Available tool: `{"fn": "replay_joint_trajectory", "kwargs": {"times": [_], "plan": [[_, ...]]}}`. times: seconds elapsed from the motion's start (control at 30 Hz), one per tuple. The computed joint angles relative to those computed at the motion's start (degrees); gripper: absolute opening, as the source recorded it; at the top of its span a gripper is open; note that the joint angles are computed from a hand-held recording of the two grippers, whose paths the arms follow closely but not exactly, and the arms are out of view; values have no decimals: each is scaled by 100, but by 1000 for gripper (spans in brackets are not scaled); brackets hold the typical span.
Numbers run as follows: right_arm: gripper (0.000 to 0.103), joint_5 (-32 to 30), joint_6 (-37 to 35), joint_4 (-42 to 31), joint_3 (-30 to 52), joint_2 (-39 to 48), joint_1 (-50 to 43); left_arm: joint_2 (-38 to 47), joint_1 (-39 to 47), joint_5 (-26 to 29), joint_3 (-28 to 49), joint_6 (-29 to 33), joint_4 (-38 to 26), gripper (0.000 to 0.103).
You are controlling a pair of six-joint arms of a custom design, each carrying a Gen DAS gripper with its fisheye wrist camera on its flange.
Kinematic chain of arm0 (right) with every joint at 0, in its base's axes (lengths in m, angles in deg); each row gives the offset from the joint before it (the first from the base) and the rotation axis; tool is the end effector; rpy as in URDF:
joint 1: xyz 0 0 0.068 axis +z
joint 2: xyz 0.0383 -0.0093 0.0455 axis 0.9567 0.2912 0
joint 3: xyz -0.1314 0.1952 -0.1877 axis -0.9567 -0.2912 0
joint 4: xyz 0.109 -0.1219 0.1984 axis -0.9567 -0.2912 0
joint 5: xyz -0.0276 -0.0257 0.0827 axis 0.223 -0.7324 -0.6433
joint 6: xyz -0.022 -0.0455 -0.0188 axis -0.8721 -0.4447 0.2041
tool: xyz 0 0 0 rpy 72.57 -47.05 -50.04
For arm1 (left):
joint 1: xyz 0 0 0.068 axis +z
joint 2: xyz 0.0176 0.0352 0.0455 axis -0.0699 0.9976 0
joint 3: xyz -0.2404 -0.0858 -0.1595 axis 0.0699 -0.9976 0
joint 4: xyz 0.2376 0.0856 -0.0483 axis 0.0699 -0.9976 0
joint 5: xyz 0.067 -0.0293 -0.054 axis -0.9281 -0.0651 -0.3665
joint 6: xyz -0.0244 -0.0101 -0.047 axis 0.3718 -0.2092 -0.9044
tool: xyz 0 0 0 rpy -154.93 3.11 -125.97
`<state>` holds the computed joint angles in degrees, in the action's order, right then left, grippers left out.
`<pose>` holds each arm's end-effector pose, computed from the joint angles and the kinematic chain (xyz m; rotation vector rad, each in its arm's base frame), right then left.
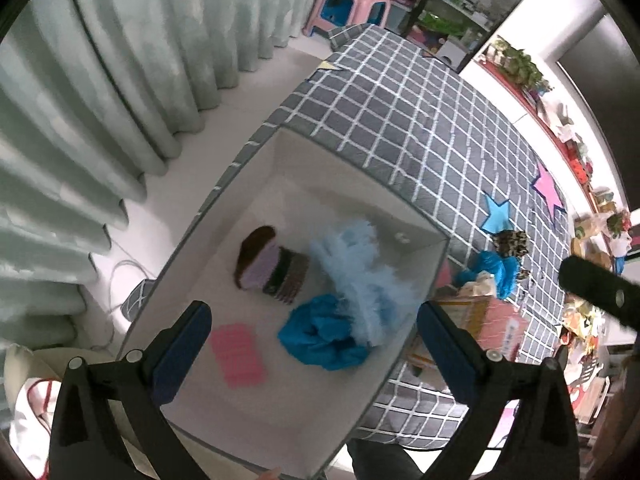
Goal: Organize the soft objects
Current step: 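Grasp the leopard-print cloth with the left tool while the right tool grasps the blue cloth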
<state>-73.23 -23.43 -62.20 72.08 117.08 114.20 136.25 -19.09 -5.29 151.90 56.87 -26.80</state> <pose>0.1963 0.1703 0.3426 0.5949 2.6505 0.6243 0.3403 -0.0971 0.3103 0.5349 2.9166 -0.2375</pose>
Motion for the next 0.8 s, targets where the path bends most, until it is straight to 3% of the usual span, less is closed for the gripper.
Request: {"fn": "replay_joint_trajectory", "kwargs": {"times": [0.27, 0.47, 0.67, 0.8], "plan": [[91, -499, 268, -289, -1841, -1442, -1339, 250, -717, 53, 470, -328, -371, 103], [91, -1193, -114, -88, -3078, -1982, -2454, 583, -1295, -62, 900, -614, -577, 103], [91, -1797, -687, 722, -3861, -1611, -3292, 910, -1785, -238, 1227, -887, -710, 103], [91, -2138, -978, 1682, -4077, -791, -3588, 1130, -2037, -388, 1446, -1056, -830, 103]]}}
